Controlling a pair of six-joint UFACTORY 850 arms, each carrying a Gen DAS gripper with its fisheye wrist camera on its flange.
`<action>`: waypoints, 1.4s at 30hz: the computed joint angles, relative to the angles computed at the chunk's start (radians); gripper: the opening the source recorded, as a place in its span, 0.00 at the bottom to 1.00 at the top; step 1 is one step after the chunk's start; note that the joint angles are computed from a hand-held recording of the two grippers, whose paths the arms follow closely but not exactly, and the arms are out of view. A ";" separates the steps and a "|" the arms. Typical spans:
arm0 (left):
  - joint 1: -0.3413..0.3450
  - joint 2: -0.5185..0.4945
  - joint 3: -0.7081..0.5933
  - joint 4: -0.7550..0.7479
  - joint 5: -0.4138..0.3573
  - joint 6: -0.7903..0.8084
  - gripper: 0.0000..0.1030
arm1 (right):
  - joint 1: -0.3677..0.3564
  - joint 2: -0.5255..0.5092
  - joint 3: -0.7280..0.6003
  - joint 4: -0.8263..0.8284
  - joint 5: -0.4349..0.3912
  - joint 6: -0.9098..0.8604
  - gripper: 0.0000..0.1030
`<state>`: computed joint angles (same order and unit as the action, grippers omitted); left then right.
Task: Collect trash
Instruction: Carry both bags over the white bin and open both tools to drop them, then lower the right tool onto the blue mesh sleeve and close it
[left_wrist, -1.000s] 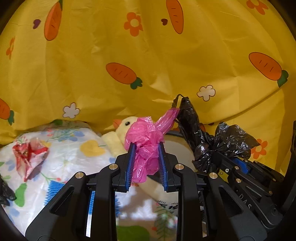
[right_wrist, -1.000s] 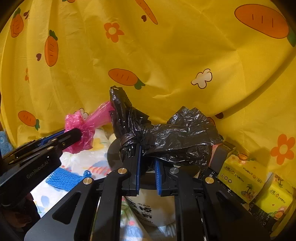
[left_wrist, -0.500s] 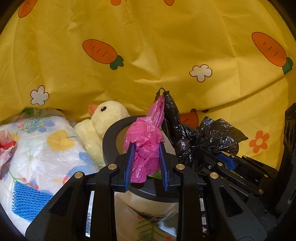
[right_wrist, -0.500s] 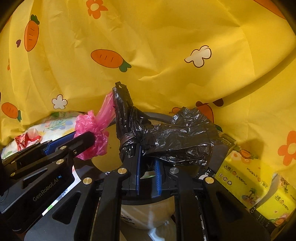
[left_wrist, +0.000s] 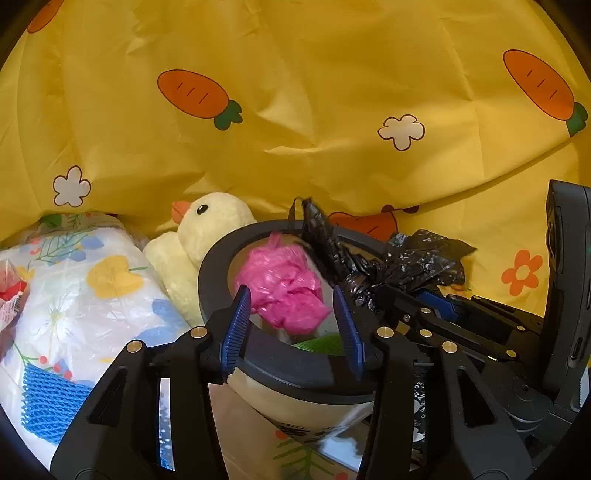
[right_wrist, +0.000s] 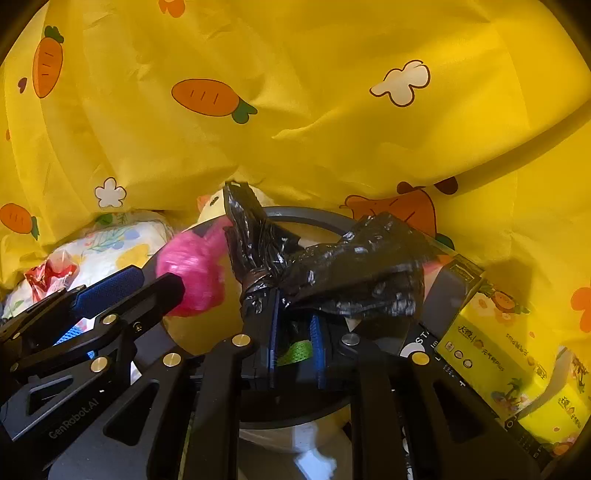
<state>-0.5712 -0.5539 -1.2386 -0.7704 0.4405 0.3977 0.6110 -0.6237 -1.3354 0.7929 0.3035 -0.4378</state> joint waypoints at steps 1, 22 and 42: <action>0.000 0.000 0.001 -0.008 0.001 0.008 0.46 | -0.001 -0.003 -0.005 0.007 -0.006 -0.007 0.17; -0.024 0.073 0.100 -0.154 0.126 0.096 0.88 | -0.008 0.022 0.030 -0.126 0.020 0.161 0.67; -0.142 0.349 0.455 -0.523 0.415 0.212 0.92 | 0.150 0.170 0.228 -0.139 0.204 0.164 0.95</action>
